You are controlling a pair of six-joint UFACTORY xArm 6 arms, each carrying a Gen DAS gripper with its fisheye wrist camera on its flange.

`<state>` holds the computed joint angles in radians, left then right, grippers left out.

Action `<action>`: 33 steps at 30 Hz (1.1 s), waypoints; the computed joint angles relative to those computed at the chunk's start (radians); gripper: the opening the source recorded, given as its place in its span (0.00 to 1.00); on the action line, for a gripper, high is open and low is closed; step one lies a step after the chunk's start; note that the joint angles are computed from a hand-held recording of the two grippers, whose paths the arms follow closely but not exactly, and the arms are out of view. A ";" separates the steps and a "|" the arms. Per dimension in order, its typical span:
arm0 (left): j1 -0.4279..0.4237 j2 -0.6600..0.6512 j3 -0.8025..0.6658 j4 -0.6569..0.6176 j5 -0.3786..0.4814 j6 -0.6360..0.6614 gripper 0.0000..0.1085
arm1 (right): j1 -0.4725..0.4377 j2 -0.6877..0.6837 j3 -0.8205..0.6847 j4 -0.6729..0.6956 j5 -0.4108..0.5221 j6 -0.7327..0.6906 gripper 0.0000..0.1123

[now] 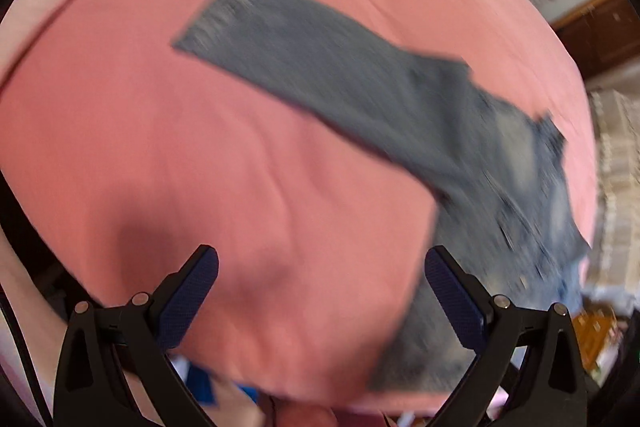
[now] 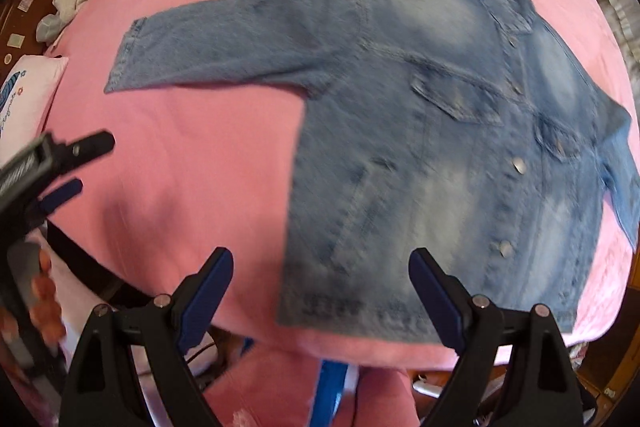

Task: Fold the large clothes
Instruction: 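Grasp the cuff of the denim jacket sleeve with the left gripper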

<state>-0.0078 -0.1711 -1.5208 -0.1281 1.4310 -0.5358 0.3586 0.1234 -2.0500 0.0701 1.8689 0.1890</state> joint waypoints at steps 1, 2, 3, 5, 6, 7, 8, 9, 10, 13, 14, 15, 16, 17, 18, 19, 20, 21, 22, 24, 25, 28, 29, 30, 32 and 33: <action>0.033 0.028 -0.008 0.013 -0.032 0.018 0.94 | 0.006 0.011 0.007 0.014 -0.044 0.005 0.80; 0.055 0.047 -0.012 0.010 -0.056 0.029 0.94 | 0.009 0.016 0.019 0.023 -0.082 0.010 0.80; 0.088 0.080 -0.017 0.004 -0.092 0.039 0.94 | 0.014 0.018 0.033 0.028 -0.120 0.018 0.80; 0.128 0.128 -0.023 -0.003 -0.148 0.036 0.94 | 0.023 0.022 0.072 0.036 -0.210 0.034 0.80; 0.147 0.156 -0.027 -0.002 -0.178 0.028 0.94 | 0.025 0.023 0.090 0.042 -0.249 0.036 0.80; 0.158 0.174 -0.027 0.000 -0.200 0.018 0.94 | 0.028 0.020 0.123 0.048 -0.310 0.035 0.80; 0.175 0.197 -0.025 0.001 -0.229 0.006 0.94 | 0.031 0.021 0.140 0.047 -0.347 0.032 0.80; 0.187 0.210 -0.020 0.002 -0.253 -0.003 0.94 | 0.039 0.021 0.161 0.039 -0.390 0.031 0.80; 0.198 0.224 -0.009 0.009 -0.285 -0.025 0.94 | 0.046 0.021 0.182 0.026 -0.432 0.029 0.80; 0.230 0.250 0.039 0.000 -0.374 -0.072 0.94 | 0.066 0.007 0.257 -0.026 -0.557 0.037 0.80; 0.238 0.258 0.051 -0.003 -0.398 -0.088 0.94 | 0.073 -0.004 0.291 -0.043 -0.603 0.038 0.80; 0.246 0.268 0.067 -0.007 -0.426 -0.110 0.93 | 0.077 -0.011 0.315 -0.053 -0.634 0.033 0.80; 0.255 0.277 0.085 -0.024 -0.458 -0.125 0.91 | 0.082 -0.018 0.338 -0.068 -0.663 0.029 0.80; 0.262 0.282 0.102 -0.041 -0.486 -0.134 0.91 | 0.086 -0.027 0.363 -0.085 -0.693 0.026 0.80; 0.268 0.287 0.121 -0.052 -0.516 -0.149 0.91 | 0.089 -0.033 0.384 -0.093 -0.718 0.020 0.80; 0.270 0.289 0.144 -0.052 -0.555 -0.174 0.91 | 0.092 -0.042 0.408 -0.103 -0.744 0.017 0.80; 0.272 0.290 0.166 -0.048 -0.601 -0.200 0.91 | 0.096 -0.053 0.436 -0.117 -0.770 0.013 0.80; 0.272 0.294 0.174 -0.041 -0.623 -0.220 0.91 | 0.098 -0.063 0.459 -0.122 -0.789 0.007 0.80; 0.273 0.297 0.183 -0.027 -0.651 -0.242 0.91 | 0.096 -0.073 0.481 -0.116 -0.809 -0.006 0.80; 0.268 0.310 0.186 0.019 -0.696 -0.285 0.91 | 0.092 -0.084 0.523 -0.090 -0.848 -0.027 0.80; 0.265 0.321 0.181 0.043 -0.714 -0.299 0.90 | 0.091 -0.089 0.538 -0.084 -0.858 -0.030 0.80; 0.253 0.361 0.135 0.132 -0.721 -0.355 0.73 | 0.077 -0.100 0.579 -0.035 -0.897 -0.044 0.80; 0.248 0.379 0.110 0.163 -0.711 -0.369 0.69 | 0.075 -0.104 0.589 -0.028 -0.906 -0.042 0.80; 0.242 0.387 0.085 0.180 -0.693 -0.372 0.59 | 0.072 -0.108 0.598 -0.019 -0.913 -0.045 0.80; 0.228 0.409 0.034 0.238 -0.645 -0.398 0.46 | 0.062 -0.113 0.612 0.001 -0.926 -0.063 0.80; 0.226 0.412 0.018 0.251 -0.628 -0.408 0.39 | 0.059 -0.113 0.614 0.004 -0.926 -0.069 0.80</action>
